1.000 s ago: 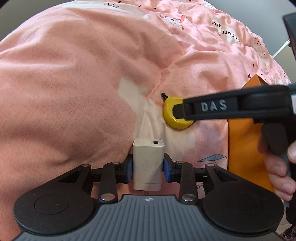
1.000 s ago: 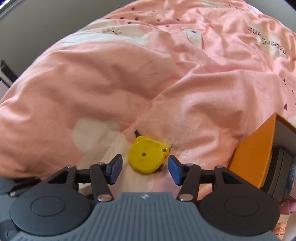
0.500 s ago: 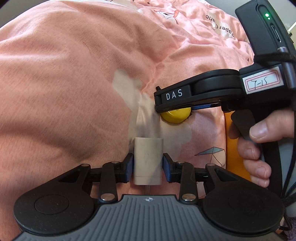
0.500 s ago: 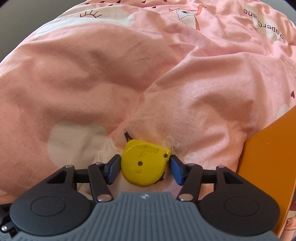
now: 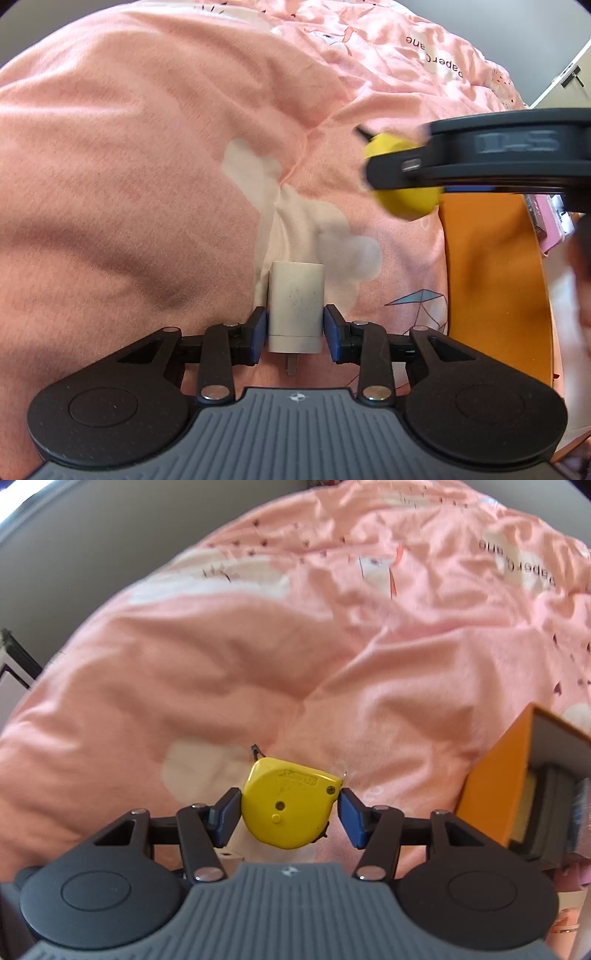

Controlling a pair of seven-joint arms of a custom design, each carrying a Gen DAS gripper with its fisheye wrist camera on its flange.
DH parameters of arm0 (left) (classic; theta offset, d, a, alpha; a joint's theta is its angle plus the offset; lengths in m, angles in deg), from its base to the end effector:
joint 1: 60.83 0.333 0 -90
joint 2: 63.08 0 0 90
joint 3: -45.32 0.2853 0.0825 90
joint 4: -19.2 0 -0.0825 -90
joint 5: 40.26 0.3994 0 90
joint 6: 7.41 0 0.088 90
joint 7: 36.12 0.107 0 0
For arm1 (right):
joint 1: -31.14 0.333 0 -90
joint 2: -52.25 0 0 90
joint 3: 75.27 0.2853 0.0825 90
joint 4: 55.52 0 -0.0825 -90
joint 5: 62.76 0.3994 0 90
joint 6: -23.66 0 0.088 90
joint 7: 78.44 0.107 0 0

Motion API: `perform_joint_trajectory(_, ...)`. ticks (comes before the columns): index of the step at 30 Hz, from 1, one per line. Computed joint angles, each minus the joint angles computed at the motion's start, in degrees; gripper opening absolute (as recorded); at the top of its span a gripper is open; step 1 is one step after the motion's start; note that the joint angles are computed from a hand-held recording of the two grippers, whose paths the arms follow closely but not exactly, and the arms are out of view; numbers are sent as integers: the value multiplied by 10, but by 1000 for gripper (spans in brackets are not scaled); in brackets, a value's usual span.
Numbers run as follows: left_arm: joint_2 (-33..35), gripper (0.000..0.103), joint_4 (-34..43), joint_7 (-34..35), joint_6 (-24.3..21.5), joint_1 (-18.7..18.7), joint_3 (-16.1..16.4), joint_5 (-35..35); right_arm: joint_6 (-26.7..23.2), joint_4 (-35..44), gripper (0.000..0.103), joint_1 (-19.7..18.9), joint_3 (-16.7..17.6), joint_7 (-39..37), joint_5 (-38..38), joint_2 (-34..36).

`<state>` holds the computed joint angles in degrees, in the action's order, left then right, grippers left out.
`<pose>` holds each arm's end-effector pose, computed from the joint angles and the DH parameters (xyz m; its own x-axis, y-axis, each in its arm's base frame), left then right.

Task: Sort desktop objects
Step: 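Carry the charger and the tape measure toward the shoebox with both grippers, then lower the yellow tape measure into the shoebox with the right gripper and release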

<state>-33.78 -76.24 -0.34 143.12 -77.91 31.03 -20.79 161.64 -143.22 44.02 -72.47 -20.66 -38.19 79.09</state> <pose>0.6150 -0.3587 0.3329 0.1409 -0.9549 0.2613 -0.8914 -0.2372 -0.3862 0.6973 0.1930 0.3972 0.5633 -0.8104 -0.1609 -0.7577 -0.4291 -0.4917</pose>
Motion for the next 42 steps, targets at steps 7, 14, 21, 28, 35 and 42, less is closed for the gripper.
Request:
perform_joint_trajectory(7,-35,38,-9,-32,14,-21,15,45,27,-74,59,-49,9,-99,89,-88)
perform_joint_trajectory(14,-48,38,19,-36,29,-38,12,81,83,-146,59,-71,-27,-136,84,-154)
perform_joint_trajectory(21,6,38,123,12,20,-67,4,93,104,-178,59,-92,-56,-107,22,-167)
perform_joint_trajectory(28,89,38,245,103,-6,-91,-12,50,98,-193,59,-102,-59,-183,-44,-157)
perform_joint_trajectory(35,156,37,349,154,-49,-121,-3,17,78,-174,59,-104,-58,-270,-82,-127)
perform_joint_trajectory(42,204,37,428,181,-90,-139,8,-9,123,-173,59,-81,-72,-292,-152,-101)
